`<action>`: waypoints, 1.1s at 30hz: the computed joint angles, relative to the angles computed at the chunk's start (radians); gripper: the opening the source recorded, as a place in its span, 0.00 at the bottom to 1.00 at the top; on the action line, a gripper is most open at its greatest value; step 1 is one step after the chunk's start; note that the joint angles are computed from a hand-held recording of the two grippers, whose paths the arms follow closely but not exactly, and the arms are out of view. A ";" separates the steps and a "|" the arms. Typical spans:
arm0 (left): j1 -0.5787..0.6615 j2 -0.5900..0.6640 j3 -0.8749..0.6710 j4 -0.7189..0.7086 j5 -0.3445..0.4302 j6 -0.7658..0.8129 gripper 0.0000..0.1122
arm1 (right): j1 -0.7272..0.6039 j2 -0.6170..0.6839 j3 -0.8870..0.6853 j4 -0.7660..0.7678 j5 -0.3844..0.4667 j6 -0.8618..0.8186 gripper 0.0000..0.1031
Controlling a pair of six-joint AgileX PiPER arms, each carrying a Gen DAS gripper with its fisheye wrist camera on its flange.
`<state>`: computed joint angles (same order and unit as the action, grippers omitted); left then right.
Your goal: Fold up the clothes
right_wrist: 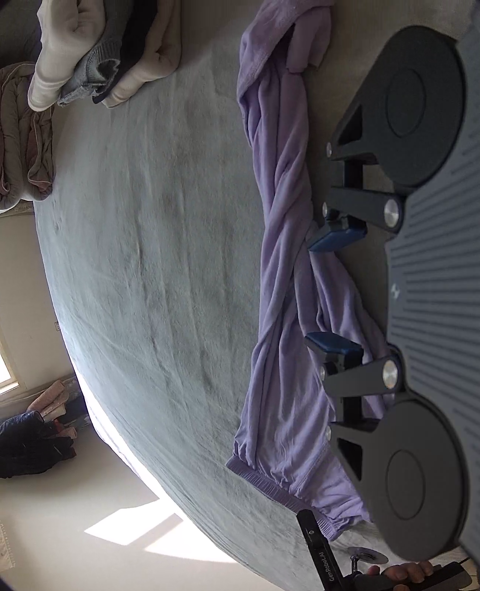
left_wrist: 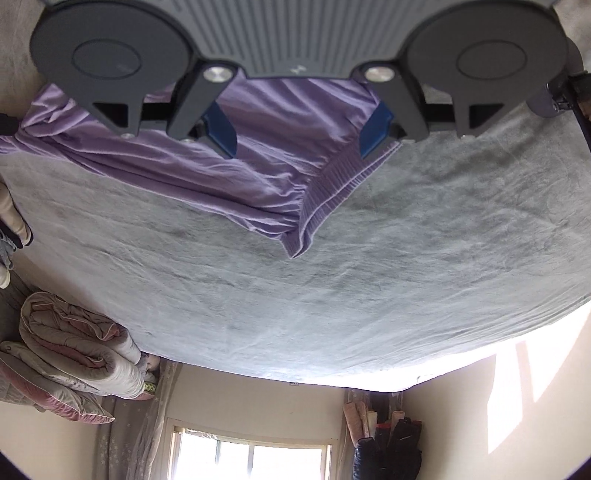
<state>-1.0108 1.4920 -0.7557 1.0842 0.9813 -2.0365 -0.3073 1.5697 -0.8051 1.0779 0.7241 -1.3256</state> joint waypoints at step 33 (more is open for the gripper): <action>-0.094 0.289 -0.169 0.250 -0.348 0.056 0.32 | -0.274 0.276 -0.255 0.115 0.267 0.235 0.07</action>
